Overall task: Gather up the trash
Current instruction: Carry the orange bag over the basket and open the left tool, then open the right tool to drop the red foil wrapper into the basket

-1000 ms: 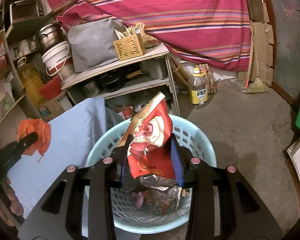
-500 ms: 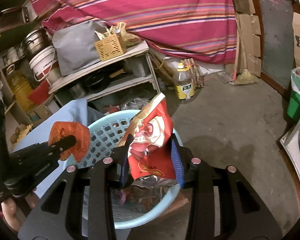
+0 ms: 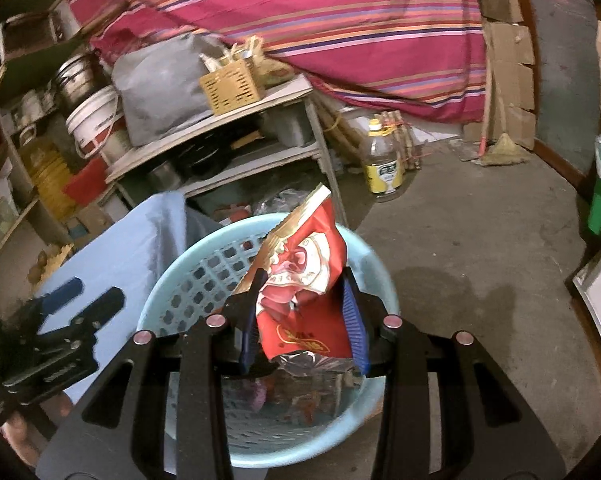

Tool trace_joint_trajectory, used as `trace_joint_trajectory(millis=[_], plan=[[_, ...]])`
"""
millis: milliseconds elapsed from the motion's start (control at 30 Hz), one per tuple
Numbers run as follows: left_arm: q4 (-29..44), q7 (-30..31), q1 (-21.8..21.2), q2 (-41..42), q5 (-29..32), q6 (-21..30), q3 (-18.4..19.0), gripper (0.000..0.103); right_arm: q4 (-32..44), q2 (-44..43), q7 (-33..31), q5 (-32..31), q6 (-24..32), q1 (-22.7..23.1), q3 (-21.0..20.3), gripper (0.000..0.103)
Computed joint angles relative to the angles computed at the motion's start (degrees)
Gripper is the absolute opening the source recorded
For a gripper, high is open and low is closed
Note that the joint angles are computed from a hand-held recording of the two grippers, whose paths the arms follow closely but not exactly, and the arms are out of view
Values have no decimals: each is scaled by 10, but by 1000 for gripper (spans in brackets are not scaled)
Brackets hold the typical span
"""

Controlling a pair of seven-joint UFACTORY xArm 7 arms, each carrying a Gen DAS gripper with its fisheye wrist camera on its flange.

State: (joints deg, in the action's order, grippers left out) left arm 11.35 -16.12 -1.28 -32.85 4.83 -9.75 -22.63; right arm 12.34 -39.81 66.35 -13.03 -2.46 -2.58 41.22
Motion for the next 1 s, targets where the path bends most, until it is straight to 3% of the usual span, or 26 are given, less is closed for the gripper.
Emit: trace_joint_trajectory(millis=[233, 433, 533, 600, 700, 833, 1000], plan=[[-40, 9, -14, -74, 0, 24, 64, 97, 62, 62, -1, -21, -13, -85, 93, 39], [-63, 14, 4, -136, 7, 50, 75, 97, 97, 87, 1, -23, -31, -158, 168, 40], [-73, 21, -4, -159, 12, 63, 92, 97, 115, 79, 8, -19, -24, -201, 220, 64], [-80, 20, 4, -176, 15, 67, 86, 97, 126, 74, 15, -23, -12, -220, 243, 69], [-89, 28, 1, -203, 20, 85, 101, 97, 130, 72, 22, -29, -9, -225, 249, 73], [-111, 37, -5, -255, 19, 117, 124, 98, 132, 59, 33, -36, 3, -222, 254, 88], [-135, 61, -7, -329, 21, 172, 153, 98, 123, 39, 49, -45, 20, -188, 240, 97]])
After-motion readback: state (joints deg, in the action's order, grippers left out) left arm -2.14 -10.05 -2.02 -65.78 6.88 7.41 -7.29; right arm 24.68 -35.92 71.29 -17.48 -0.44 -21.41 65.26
